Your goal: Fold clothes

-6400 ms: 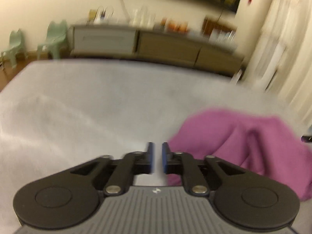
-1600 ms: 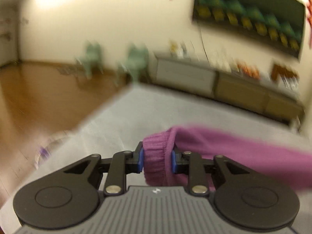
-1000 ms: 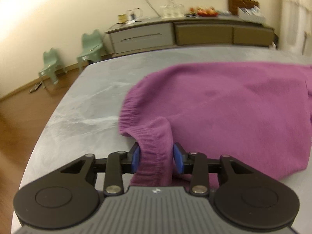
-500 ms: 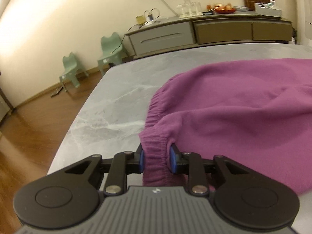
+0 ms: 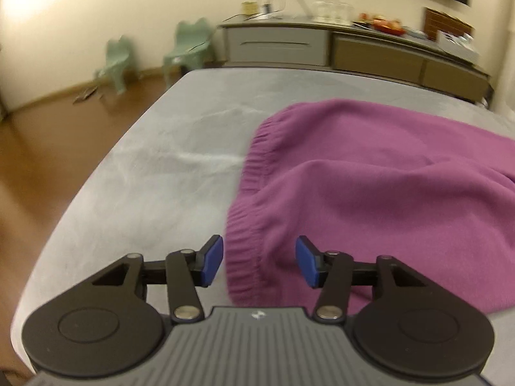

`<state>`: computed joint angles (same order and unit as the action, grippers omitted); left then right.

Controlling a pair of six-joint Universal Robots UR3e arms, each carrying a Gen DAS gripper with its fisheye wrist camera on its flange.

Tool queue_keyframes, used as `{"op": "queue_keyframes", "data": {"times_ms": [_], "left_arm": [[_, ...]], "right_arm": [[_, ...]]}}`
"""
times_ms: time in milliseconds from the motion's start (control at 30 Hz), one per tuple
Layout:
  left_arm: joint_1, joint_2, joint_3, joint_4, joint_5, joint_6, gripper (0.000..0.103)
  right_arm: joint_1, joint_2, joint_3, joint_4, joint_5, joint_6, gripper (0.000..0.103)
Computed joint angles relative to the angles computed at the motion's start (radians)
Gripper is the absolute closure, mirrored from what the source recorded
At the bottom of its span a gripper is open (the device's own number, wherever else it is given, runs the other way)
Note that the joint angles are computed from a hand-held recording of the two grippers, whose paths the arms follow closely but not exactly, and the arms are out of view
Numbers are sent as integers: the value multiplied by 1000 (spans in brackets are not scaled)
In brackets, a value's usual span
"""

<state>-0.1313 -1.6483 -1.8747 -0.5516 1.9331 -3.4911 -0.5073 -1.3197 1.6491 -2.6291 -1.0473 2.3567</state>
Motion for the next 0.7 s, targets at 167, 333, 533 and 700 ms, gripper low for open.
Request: {"op": "queue_keyframes", "data": {"times_ms": [167, 333, 533, 700], "left_arm": [[90, 49, -76, 51, -142, -72, 37], [104, 30, -108, 154, -218, -54, 39], [201, 107, -203, 223, -378, -51, 40], [272, 136, -288, 280, -488, 17, 40]], "right_arm": [[187, -53, 160, -113, 56, -133, 24], [499, 17, 195, -345, 2, -42, 21], [892, 359, -236, -316, -179, 117, 17], [1033, 621, -692, -44, -288, 117, 40]]}}
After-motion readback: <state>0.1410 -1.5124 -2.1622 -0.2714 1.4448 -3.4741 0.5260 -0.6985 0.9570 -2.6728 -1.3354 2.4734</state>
